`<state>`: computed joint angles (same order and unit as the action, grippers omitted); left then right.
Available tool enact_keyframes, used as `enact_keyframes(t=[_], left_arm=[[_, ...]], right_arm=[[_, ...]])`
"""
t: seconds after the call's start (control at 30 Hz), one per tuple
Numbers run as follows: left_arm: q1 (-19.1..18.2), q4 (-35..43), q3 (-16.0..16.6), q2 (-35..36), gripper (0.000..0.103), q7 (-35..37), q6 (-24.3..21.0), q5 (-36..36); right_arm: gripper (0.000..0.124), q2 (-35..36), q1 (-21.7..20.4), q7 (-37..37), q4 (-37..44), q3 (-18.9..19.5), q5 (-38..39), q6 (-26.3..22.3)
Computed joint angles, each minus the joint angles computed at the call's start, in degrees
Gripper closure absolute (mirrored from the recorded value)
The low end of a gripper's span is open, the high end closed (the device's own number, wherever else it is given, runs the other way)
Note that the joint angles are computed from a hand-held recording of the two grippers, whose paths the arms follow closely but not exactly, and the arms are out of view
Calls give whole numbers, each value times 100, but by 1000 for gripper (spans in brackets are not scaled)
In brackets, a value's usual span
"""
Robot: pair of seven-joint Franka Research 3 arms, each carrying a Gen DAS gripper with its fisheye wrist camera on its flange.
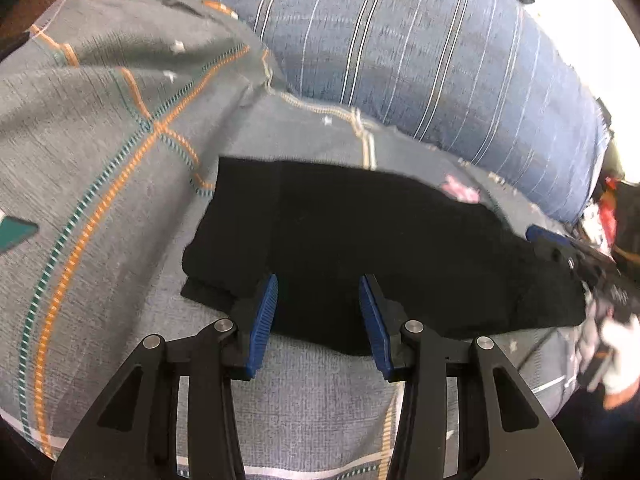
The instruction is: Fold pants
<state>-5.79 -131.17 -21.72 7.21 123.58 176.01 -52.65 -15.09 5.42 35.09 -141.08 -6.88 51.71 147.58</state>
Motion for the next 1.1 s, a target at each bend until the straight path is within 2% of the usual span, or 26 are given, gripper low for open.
enact_keyframes(t=[0.07, 0.17, 0.2, 0.27, 0.33, 0.43, 0.5, 0.57, 0.6, 0.63, 0.67, 0.7, 0.77, 0.8, 0.9, 0.97, 1.03, 1.1], left_arm=[[-103, -13, 96, 96, 61, -303, 33, 376], [-324, -173, 345, 36, 61, -1185, 166, 1422], [-304, -228, 317, -51, 61, -1281, 168, 1565], [-78, -258, -3, -173, 61, -963, 221, 1216], [-14, -210, -178, -219, 61, -611, 289, 874], [-232, -149, -65, -226, 61, -772, 359, 1141], [-286, -57, -117, -169, 61, -800, 376, 1279], [-281, 32, -238, -101, 61, -738, 412, 1320], [-289, 85, -279, -47, 61, -773, 432, 1408], [-297, 143, -314, 11, 61, -852, 451, 1530], [-245, 213, -441, 72, 61, -830, 466, 1572], [-215, 256, -515, 112, 61, -870, 465, 1669], [-222, 346, -582, 201, 61, -1037, 454, 1969], [-180, 394, -678, 248, 61, -1047, 451, 2068], [-102, 570, -858, 422, 61, -1156, 367, 2449], [102, 816, -1161, 647, 61, -1061, 160, 2558], [436, 1077, -1612, 901, 61, -798, -70, 2468], [465, 1498, -1756, 1215, 61, -665, -550, 2544]], right_arm=[[80, -62, 101, -98, -229, 93, 75, 146], [80, 202, 103, 333, -386, 299, -390, 265], [80, 119, 226, 61, -533, 283, -148, 562], [80, -24, 211, 241, -578, 265, -276, 514], [78, -224, 234, 286, -644, 194, -225, 591], [74, -709, 248, 217, -883, 48, -69, 780], [73, -1023, 167, 336, -1046, -32, -163, 853], [73, -1306, 240, 257, -1151, -353, -3, 678], [73, -1459, 337, 12, -1156, -764, 417, 228], [73, -1502, 370, -55, -1127, -975, 663, -81], [73, -1535, 276, -28, -1136, -1112, 837, -375], [73, -1561, 96, 147, -1174, -1049, 769, -455], [73, -1697, -305, 588, -1340, -542, 257, -97], [73, -1866, -455, 707, -1472, -420, -4, -21], [73, -2300, -747, 1131, -1753, -331, -520, -42], [73, -2606, -1020, 1388, -1937, -385, -938, -200], [70, -2902, -1313, 1667, -2118, -442, -1299, -379], [65, -3211, -1637, 1934, -2322, -519, -1591, -549]])
